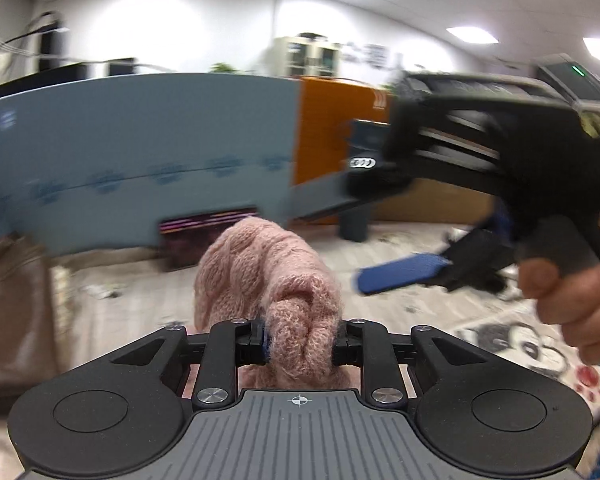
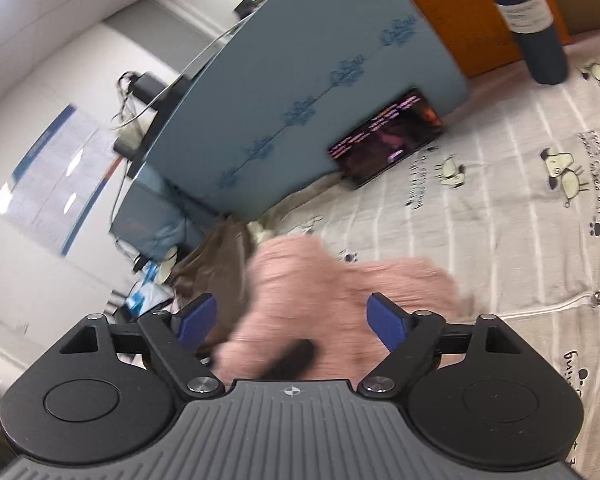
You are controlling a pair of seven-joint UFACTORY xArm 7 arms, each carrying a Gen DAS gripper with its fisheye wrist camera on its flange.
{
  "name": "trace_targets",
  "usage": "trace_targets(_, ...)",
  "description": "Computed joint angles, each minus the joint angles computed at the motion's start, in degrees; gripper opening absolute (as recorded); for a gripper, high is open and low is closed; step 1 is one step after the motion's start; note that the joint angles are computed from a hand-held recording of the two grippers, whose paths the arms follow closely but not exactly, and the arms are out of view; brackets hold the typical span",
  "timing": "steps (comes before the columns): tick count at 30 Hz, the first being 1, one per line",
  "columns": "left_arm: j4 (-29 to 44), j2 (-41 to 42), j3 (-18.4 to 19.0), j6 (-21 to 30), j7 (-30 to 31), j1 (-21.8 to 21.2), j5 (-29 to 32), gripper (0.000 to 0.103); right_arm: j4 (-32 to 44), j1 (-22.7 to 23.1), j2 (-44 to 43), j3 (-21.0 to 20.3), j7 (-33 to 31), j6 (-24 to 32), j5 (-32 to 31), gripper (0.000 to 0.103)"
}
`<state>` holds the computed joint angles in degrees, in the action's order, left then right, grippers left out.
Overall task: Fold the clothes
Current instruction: 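Grasp the pink sweater with both grippers and lift it up, then lower the pink sweater onto the sheet and open both grippers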
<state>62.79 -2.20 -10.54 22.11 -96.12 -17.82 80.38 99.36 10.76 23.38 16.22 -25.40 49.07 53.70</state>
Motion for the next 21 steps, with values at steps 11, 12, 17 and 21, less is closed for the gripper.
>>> trace_targets(11, 4.3, 5.3, 1.9, -12.2, 9.6, -2.6, -0.6, 0.050, -4.7, 1.1, -2.3, -3.4, 14.9, -6.3, -11.8, 0.022)
trace_targets(12, 4.1, 4.9, 2.2, -12.6, 8.3, -2.7, 0.3, 0.053, -5.3, 1.2, -2.8, -3.5, 14.7, -7.6, -12.9, 0.021)
trace_targets(17, 1.1, 1.4, 2.1, -9.0, 0.0, -1.7, 3.7, 0.076, -5.9, 0.7, -3.2, -5.0, 14.0, -11.0, -18.8, 0.020)
trace_targets(21, -2.2, -1.0, 1.1, 0.5, -0.9, -0.4, -4.3, 0.076, -6.1, 1.2, -2.6, -7.3, 15.5, -13.8, -28.4, 0.025)
